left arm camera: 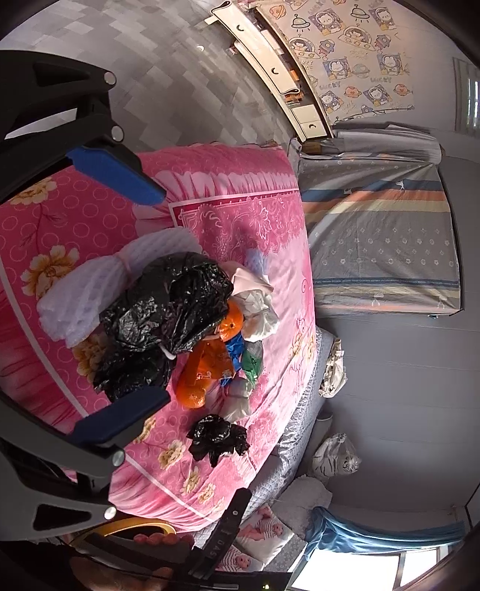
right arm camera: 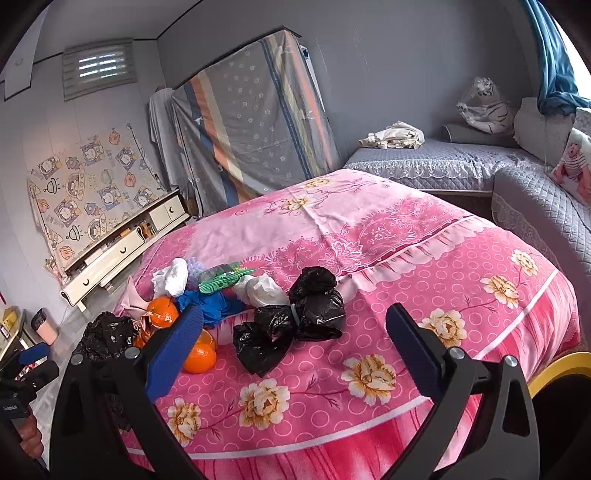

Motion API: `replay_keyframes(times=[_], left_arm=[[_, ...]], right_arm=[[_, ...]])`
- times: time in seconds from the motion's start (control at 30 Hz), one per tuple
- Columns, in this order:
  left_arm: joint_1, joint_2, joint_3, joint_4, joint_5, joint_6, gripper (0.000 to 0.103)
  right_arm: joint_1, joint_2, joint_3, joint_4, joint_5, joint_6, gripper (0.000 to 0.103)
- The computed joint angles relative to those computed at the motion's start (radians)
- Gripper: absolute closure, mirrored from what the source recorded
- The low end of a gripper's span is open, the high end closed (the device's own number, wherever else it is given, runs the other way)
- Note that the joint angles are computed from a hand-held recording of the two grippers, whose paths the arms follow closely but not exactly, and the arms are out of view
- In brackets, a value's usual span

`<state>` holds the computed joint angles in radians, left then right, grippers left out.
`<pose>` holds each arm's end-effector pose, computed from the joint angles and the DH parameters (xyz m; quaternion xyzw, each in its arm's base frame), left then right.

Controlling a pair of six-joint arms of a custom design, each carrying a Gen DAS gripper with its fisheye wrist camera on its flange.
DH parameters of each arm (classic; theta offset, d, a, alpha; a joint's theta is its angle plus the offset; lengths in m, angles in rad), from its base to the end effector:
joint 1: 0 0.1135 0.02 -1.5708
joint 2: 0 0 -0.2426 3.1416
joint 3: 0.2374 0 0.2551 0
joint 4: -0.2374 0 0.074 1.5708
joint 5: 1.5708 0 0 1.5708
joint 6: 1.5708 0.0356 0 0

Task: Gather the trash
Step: 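Grasp the black plastic bags with the left gripper while the right gripper grasps another black bag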

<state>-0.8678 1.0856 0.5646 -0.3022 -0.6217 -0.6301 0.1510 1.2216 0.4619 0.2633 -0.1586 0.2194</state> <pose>0.1592 -0.1558 0.1812 -0.0058 0.8933 -0.0282 0.4485 0.2503 0.0438 0.1622 -0.0112 0.8573 0.1608 0.4889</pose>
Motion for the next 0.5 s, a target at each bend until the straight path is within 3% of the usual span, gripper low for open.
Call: replay_keyframes(times=[0.13, 0.5], left_arm=[[0.001, 0.037, 0.037, 0.016, 0.003, 0.06, 0.008], [0.032, 0.241, 0.208, 0.084, 0.136, 0.216, 0.008]], right_arm=[[0.024, 0.051, 0.026, 0.019, 0.064, -0.039, 0.008], [-0.066, 0.34, 0.28, -0.07, -0.007, -0.036, 0.008]])
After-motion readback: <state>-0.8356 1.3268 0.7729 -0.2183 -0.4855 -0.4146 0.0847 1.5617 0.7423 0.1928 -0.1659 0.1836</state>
